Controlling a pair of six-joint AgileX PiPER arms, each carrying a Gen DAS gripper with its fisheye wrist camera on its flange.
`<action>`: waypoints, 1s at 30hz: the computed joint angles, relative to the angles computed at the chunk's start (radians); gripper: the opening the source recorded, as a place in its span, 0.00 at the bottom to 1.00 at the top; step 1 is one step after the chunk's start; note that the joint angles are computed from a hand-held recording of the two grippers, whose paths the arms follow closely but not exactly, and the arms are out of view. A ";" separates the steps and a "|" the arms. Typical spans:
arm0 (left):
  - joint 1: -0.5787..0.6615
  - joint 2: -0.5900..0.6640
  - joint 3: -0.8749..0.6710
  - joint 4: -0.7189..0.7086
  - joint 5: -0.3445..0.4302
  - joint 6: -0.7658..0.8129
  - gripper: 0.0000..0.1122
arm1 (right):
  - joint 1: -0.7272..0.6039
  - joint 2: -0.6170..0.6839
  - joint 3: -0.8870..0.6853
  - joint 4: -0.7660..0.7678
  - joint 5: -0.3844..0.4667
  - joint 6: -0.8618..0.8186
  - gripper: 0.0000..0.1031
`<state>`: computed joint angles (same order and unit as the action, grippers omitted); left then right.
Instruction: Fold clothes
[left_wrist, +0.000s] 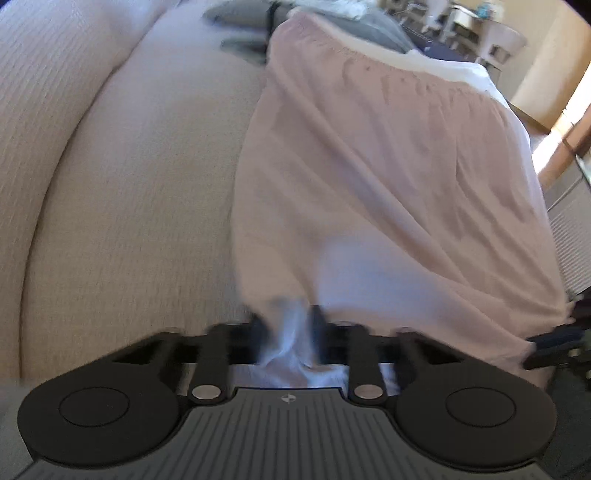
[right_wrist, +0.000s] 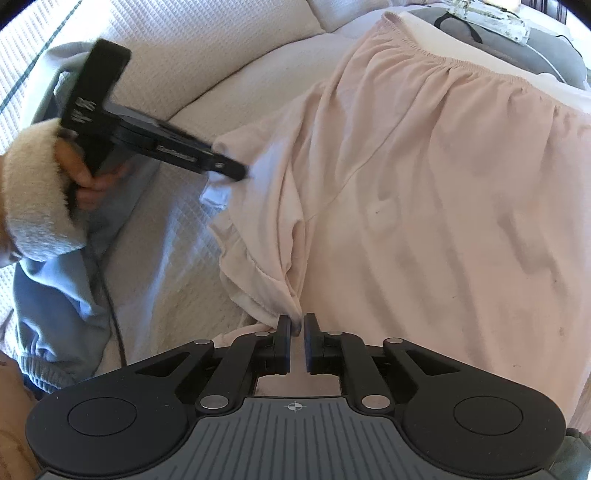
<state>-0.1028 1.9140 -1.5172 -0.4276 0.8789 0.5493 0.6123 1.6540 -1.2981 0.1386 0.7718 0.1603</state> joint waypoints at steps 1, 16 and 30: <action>0.007 -0.008 -0.012 0.021 0.039 -0.040 0.08 | -0.002 0.000 -0.005 0.013 0.000 -0.011 0.10; -0.078 -0.039 -0.065 0.597 0.076 -0.346 0.38 | 0.051 0.154 -0.173 0.221 0.052 -0.155 0.11; -0.014 -0.223 0.041 0.398 0.022 -0.320 0.74 | 0.081 0.210 -0.263 0.104 0.057 -0.161 0.26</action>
